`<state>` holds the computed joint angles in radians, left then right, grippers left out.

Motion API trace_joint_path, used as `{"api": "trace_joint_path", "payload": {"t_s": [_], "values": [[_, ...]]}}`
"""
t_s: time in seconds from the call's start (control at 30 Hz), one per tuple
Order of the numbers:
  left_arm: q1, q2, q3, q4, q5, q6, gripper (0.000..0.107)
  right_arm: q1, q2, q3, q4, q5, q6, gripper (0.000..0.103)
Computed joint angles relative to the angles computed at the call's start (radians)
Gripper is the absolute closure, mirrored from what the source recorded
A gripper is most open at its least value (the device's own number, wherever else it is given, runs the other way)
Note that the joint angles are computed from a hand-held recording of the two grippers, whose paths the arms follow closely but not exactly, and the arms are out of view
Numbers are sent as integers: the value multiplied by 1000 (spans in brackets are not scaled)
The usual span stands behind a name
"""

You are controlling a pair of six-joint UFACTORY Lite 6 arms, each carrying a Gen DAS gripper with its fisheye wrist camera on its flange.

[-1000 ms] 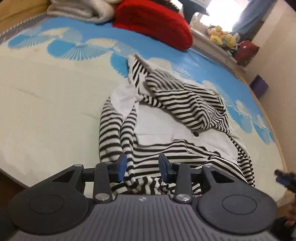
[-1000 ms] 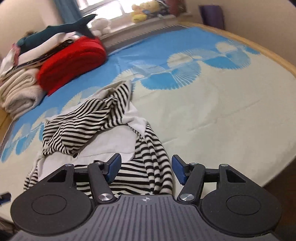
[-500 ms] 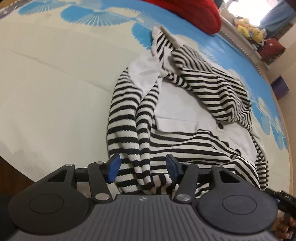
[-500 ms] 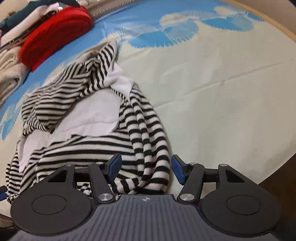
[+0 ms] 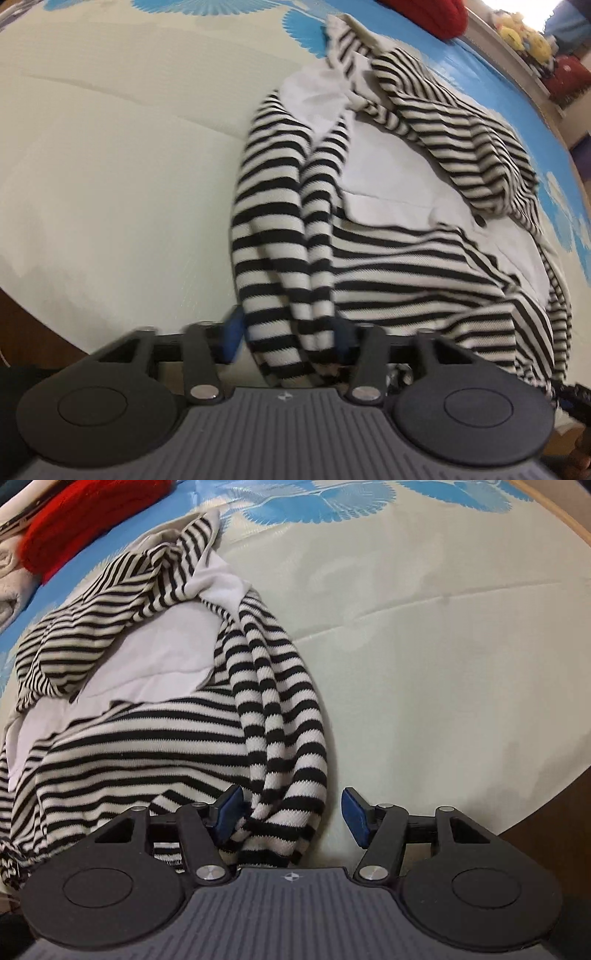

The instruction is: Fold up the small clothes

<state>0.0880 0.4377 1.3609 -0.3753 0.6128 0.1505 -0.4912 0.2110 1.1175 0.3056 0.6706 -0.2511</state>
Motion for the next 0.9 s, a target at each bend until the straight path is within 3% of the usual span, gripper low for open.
{"api": "trace_joint_path", "payload": {"t_s": [0.03,0.1,0.17,0.33,0.5,0.6,0.73,0.77,0.9], "values": [[0,-3,-3,-23,4,33,97,0,-3,-5,5,-4,-12,60],[-1,-32,-22,-54,-9,82,100,-20,-13,-10,73,4,-76,86],[1,-90,-56,-102,-21,141,100,-43,-44,-19,133,3,-120,94],[79,-269,-148,-354,28,390,100,-154,-166,-39,271,18,-198,95],[80,-217,-127,-162,71,211,99,-142,-177,-46,147,74,-150,95],[100,-128,-57,-170,106,178,94,-121,-112,-31,99,116,-105,93],[87,-72,-4,-118,104,93,70,-96,-63,13,80,114,-42,82],[83,-59,9,-109,105,79,68,-82,-64,9,64,110,-19,76],[75,-35,18,-75,109,68,65,-59,-49,16,19,112,12,69]]}}
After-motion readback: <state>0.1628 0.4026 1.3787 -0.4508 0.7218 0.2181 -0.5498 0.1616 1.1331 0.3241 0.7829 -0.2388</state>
